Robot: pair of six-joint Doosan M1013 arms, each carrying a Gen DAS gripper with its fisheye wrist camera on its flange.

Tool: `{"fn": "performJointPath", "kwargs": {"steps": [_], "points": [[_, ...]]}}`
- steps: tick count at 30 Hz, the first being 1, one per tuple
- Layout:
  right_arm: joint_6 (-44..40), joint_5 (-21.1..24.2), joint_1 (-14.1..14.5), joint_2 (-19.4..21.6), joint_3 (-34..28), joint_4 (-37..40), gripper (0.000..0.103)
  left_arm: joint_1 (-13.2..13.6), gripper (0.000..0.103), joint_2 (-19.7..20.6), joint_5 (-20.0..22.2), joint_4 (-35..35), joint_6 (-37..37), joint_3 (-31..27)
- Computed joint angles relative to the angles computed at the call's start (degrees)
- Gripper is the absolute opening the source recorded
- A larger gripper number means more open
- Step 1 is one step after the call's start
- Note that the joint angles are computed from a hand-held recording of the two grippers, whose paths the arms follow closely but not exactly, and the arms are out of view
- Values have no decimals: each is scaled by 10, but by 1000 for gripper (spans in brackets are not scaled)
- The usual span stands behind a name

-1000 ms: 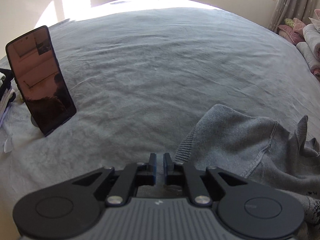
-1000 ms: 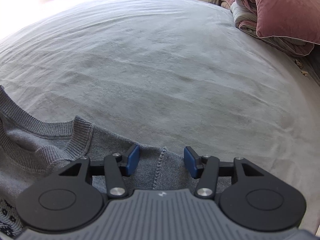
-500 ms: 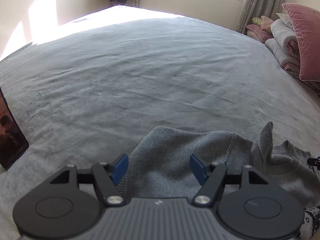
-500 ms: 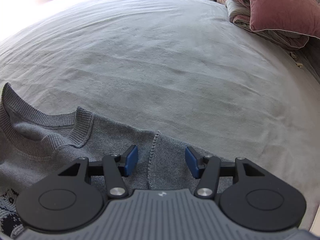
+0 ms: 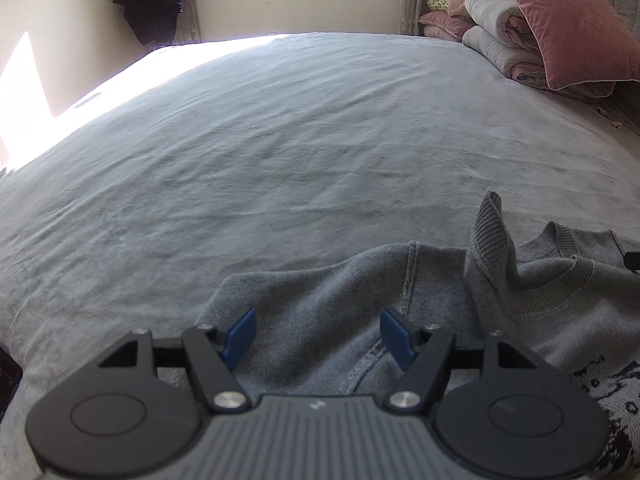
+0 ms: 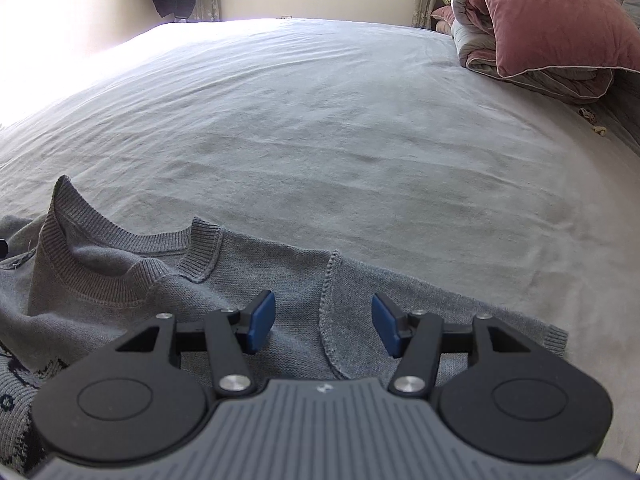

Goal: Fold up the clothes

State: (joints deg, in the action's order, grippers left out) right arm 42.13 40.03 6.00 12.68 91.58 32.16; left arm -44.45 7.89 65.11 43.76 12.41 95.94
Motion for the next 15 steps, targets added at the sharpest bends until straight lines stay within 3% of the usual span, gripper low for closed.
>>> {"fn": "performJointPath", "kwargs": {"steps": [8,15], "points": [[-89,21,-15,22,-25,24,58,48,76,-3,-141,-34,138,6],[-96,63,-19,49,-52,46,58,65,75,17,-141,-84,173,-3]]}}
